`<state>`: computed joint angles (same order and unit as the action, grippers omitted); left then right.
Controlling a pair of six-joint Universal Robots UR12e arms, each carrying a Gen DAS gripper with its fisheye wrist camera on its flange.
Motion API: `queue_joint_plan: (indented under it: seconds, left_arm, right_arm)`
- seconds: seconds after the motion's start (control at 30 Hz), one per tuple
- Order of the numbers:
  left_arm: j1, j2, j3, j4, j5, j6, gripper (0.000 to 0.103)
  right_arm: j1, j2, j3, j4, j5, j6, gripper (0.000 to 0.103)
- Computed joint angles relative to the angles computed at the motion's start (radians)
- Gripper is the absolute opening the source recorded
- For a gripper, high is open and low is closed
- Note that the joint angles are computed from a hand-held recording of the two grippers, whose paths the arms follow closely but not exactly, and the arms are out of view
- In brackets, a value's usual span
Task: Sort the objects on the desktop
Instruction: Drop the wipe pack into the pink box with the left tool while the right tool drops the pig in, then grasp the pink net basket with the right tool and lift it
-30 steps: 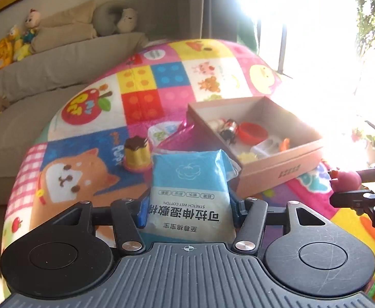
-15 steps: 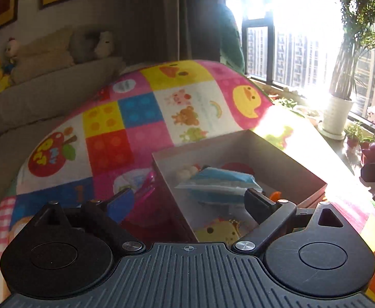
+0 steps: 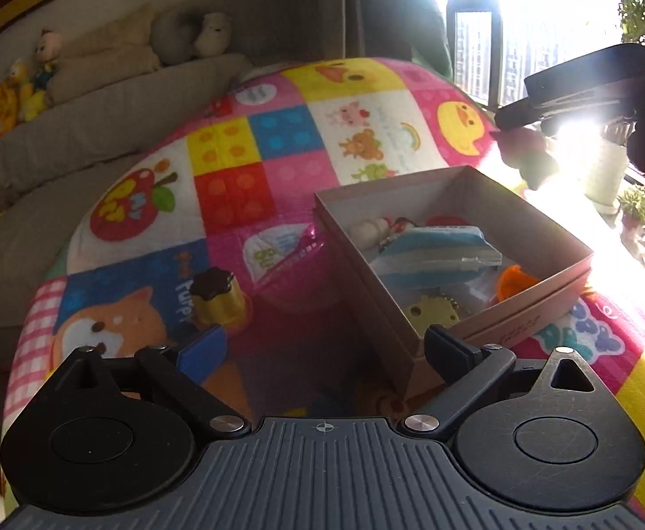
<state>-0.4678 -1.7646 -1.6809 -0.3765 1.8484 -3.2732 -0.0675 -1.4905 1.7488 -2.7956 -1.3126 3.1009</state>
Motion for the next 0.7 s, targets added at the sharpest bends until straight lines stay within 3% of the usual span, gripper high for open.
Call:
queue_joint_plan:
  seconds: [0.1,0.2,0.3,0.37,0.47,0.6,0.7]
  left_arm:
    - [0.005,0.014,-0.022,0.009,-0.004,-0.013,0.1]
    - [0.015,0.032,-0.049,-0.003,-0.021,-0.049,0.1]
    - [0.022,0.05,-0.081,-0.013,-0.03,-0.081,0.1]
    - [0.026,0.059,-0.097,-0.029,-0.029,-0.105,0.1]
    - [0.032,0.068,-0.118,-0.054,-0.019,-0.138,0.1]
    - [0.038,0.078,-0.145,-0.066,0.035,-0.176,0.1]
    - [0.036,0.082,-0.161,-0.066,0.113,-0.22,0.1]
  right_arm:
    - [0.016,0.008,-0.01,0.071,0.064,-0.055,0.059]
    - [0.033,0.0,0.004,0.151,0.123,-0.14,0.051]
    - [0.071,0.0,0.02,0.192,0.049,-0.224,0.045]
    - [0.097,0.008,0.035,0.165,-0.033,-0.266,0.045]
    - [0.111,0.026,0.038,0.127,-0.118,-0.264,0.045]
    - [0.071,0.012,0.019,0.207,-0.004,-0.193,0.045]
    - [0.072,-0.013,0.03,0.167,0.037,-0.223,0.045]
